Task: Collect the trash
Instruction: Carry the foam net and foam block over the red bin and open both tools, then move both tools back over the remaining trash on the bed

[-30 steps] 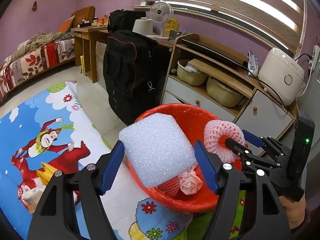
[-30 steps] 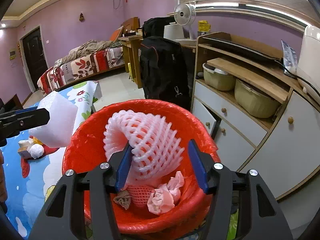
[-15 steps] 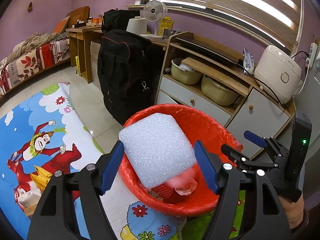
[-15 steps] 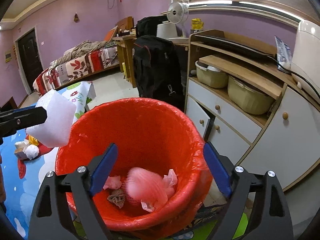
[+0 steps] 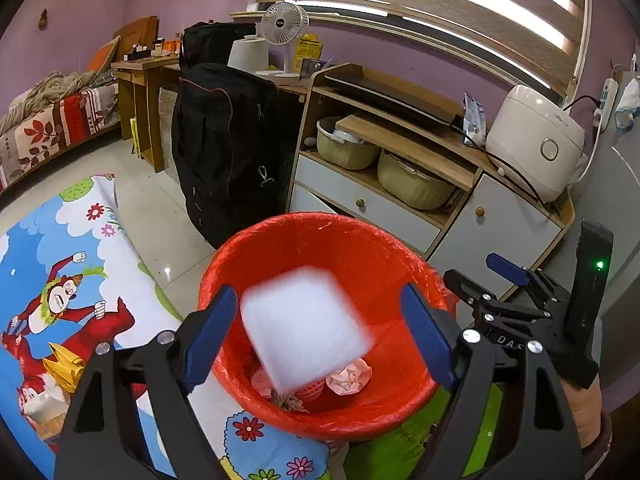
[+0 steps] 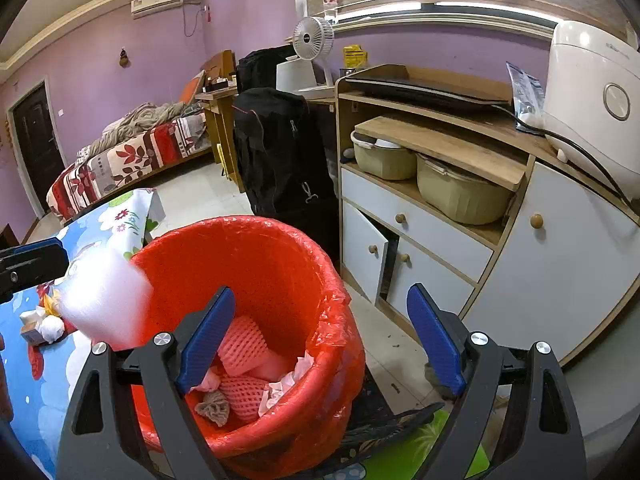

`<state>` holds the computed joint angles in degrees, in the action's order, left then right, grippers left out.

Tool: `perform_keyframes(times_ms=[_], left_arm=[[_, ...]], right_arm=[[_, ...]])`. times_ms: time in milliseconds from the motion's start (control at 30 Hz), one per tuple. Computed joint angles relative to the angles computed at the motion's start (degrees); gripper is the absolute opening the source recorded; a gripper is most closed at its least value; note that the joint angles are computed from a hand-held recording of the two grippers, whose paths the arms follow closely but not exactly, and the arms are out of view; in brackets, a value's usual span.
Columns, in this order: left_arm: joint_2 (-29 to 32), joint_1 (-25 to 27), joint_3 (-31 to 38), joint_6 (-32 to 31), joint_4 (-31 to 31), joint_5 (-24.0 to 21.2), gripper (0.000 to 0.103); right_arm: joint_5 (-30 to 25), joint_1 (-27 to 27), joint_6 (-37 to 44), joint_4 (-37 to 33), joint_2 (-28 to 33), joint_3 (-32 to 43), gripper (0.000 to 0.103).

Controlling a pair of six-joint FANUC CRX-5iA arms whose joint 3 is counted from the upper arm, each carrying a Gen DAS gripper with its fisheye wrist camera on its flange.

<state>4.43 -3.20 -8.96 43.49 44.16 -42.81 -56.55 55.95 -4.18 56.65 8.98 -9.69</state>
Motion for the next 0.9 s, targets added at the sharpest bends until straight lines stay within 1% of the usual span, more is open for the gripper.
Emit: perform_keyframes(times_ms=[233, 900], left_arm=[[-0.6, 1.0, -0.9, 0.3, 0.3, 0.5, 0.081], [-6.6, 6.4, -8.1, -1.7, 2.7, 5.3, 0.081]], right_arm=[[0.5, 0.0, 0.2, 0.0, -0.1, -0.3, 0.083], [2.5, 1.3, 2.3, 0.8, 2.2, 3.1, 0.084]])
